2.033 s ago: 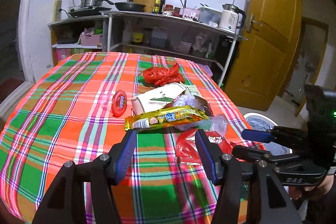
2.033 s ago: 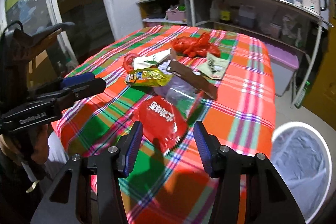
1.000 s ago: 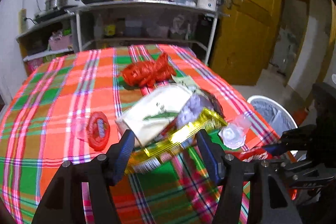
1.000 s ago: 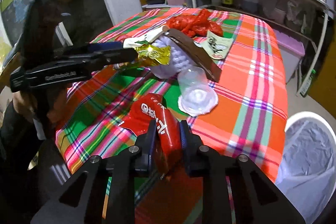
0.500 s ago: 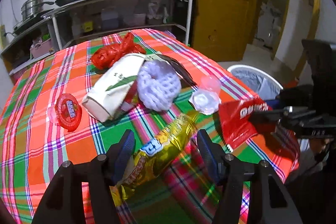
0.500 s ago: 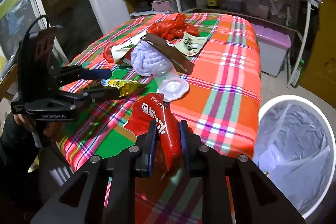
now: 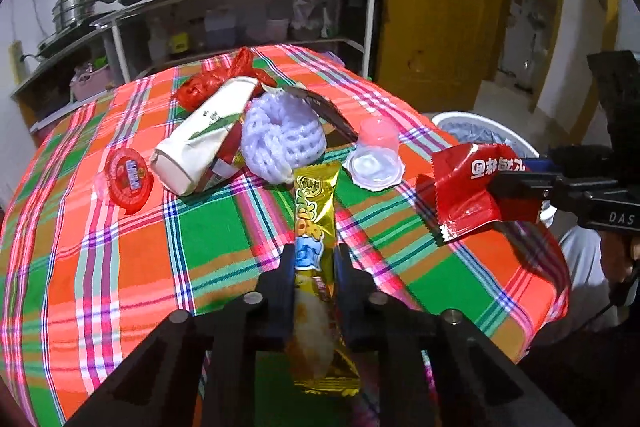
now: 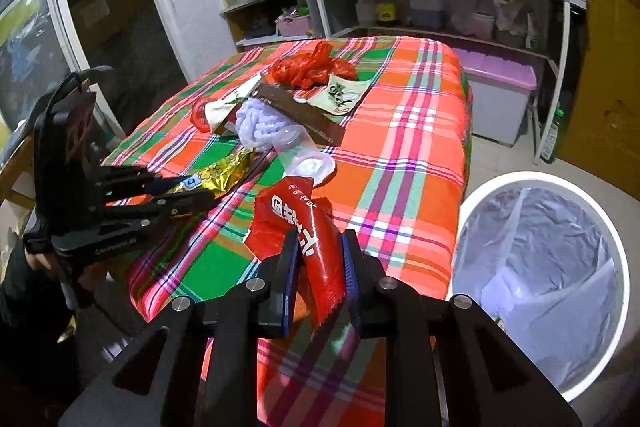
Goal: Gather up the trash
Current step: 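Grasp the yellow candy wrapper with the left gripper while the right grasps the red chip bag, then carry both wrappers over the bin and open both grippers to drop them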
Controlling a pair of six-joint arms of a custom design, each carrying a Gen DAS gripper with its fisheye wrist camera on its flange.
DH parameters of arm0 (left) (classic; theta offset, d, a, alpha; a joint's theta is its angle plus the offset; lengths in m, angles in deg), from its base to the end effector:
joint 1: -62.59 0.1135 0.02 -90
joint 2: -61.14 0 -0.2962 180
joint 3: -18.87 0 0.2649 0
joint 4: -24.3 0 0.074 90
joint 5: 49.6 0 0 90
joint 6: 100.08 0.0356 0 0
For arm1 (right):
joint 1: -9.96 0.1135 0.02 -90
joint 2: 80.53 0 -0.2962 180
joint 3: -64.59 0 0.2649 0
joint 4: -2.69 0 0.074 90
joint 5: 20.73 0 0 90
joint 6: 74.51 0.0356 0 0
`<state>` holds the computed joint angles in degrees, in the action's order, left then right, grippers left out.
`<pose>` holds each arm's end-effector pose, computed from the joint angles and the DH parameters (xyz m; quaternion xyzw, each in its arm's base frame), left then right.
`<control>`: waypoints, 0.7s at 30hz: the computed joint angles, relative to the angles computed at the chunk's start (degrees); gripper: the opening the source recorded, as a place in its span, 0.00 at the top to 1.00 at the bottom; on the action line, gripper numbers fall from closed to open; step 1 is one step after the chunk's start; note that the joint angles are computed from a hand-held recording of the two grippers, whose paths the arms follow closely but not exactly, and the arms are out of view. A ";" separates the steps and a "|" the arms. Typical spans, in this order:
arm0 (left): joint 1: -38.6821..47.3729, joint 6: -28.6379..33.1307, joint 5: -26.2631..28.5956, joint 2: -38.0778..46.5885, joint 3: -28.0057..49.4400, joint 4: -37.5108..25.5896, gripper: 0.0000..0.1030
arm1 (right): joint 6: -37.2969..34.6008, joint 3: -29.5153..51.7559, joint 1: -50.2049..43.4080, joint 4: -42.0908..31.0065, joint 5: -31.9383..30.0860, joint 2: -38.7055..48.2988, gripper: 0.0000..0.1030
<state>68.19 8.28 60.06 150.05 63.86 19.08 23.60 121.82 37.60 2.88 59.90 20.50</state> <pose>0.2754 0.0150 0.1446 0.1618 0.9110 -0.0851 0.3697 0.3046 0.1661 0.1456 -0.1871 0.8974 0.1919 0.3506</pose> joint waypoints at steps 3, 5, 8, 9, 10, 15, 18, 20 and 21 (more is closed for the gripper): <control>-0.25 -2.58 0.15 -3.02 -1.98 0.65 0.85 | 0.61 -1.57 0.01 0.74 0.41 -1.70 0.79; -0.37 -3.80 0.38 -4.71 -2.78 0.58 0.86 | 1.00 -2.69 -0.03 1.23 0.64 -2.95 0.79; -0.72 -5.93 0.53 -7.86 -4.04 0.10 0.86 | 1.57 -4.13 -0.30 1.76 1.06 -4.70 0.79; -1.04 -6.66 0.47 -8.56 -3.98 -0.27 0.86 | 1.79 -4.56 -0.46 1.85 1.20 -5.35 0.79; -1.29 -7.50 0.68 -9.70 -4.15 -0.65 0.86 | 2.00 -5.06 -0.55 1.97 1.41 -6.02 0.79; -4.18 -10.50 0.02 -14.27 -4.41 -2.18 0.86 | 3.01 -7.58 -1.50 2.44 2.53 -9.78 0.79; -6.68 -12.20 -0.57 -16.03 -4.03 -2.90 0.86 | 3.43 -8.89 -2.08 2.71 3.13 -11.65 0.80; -8.17 -13.02 -0.85 -16.40 -3.66 -2.97 0.86 | 3.62 -9.68 -2.61 2.71 3.46 -12.96 0.80; -9.10 -13.43 -1.03 -16.51 -3.47 -2.94 0.86 | 3.64 -10.05 -2.99 2.67 3.49 -13.58 0.80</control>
<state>59.08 -5.15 59.03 133.55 60.38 16.14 27.24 111.77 34.61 5.55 63.39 6.92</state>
